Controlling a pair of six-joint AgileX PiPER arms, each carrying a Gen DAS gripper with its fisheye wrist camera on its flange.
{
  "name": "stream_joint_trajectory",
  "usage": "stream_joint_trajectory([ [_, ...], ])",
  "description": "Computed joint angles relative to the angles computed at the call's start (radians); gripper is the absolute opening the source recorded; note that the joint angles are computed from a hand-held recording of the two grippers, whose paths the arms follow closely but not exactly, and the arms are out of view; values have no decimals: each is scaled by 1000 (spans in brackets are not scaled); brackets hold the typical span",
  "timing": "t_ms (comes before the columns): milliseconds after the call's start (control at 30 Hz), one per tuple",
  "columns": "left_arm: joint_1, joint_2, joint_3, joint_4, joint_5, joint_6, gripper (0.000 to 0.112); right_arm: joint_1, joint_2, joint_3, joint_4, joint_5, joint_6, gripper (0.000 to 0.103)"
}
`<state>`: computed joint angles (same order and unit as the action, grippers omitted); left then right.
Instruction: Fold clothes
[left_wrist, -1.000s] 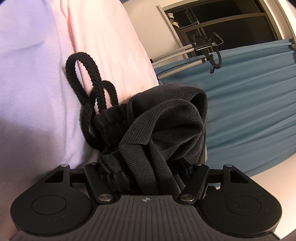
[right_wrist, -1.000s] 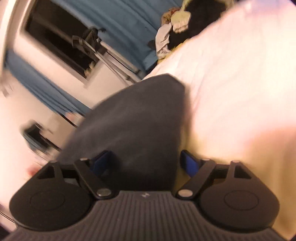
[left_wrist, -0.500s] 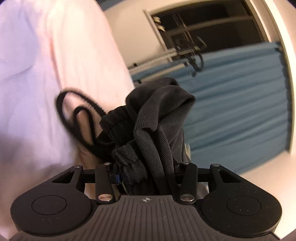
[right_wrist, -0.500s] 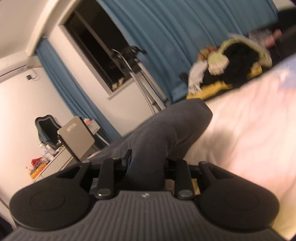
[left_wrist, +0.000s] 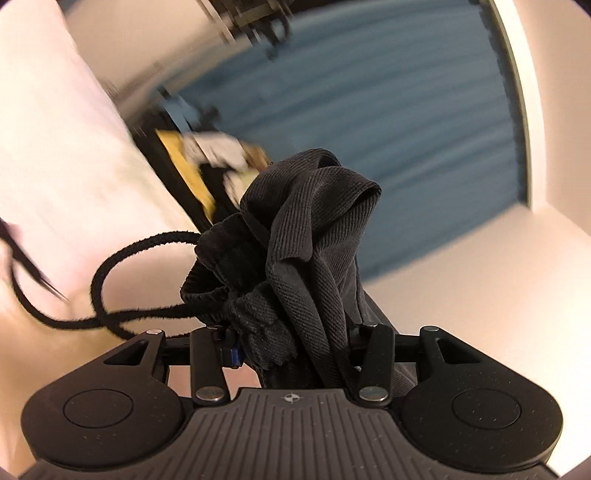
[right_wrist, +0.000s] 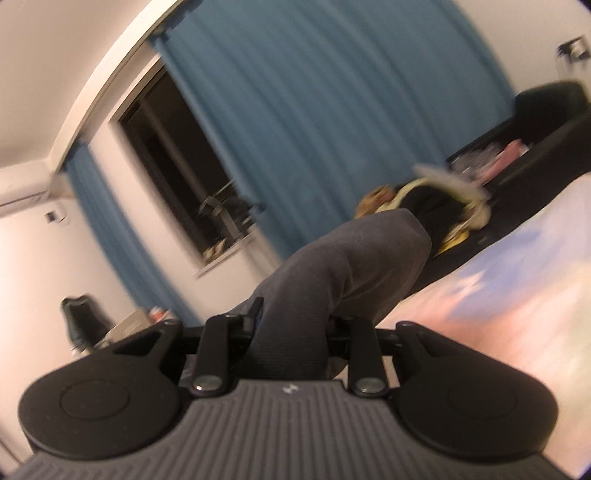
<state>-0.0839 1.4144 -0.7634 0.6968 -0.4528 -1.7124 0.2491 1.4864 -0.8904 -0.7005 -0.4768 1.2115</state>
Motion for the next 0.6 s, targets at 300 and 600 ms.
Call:
stream_joint_trajectory([
  [300,-370,514,-288,-360,-128,319,50,-546,98,113,-296,-275,137,28],
  [600,-411,854,-330,-372,-407,493,53,-678,619,209,-52,-524,-290,36],
])
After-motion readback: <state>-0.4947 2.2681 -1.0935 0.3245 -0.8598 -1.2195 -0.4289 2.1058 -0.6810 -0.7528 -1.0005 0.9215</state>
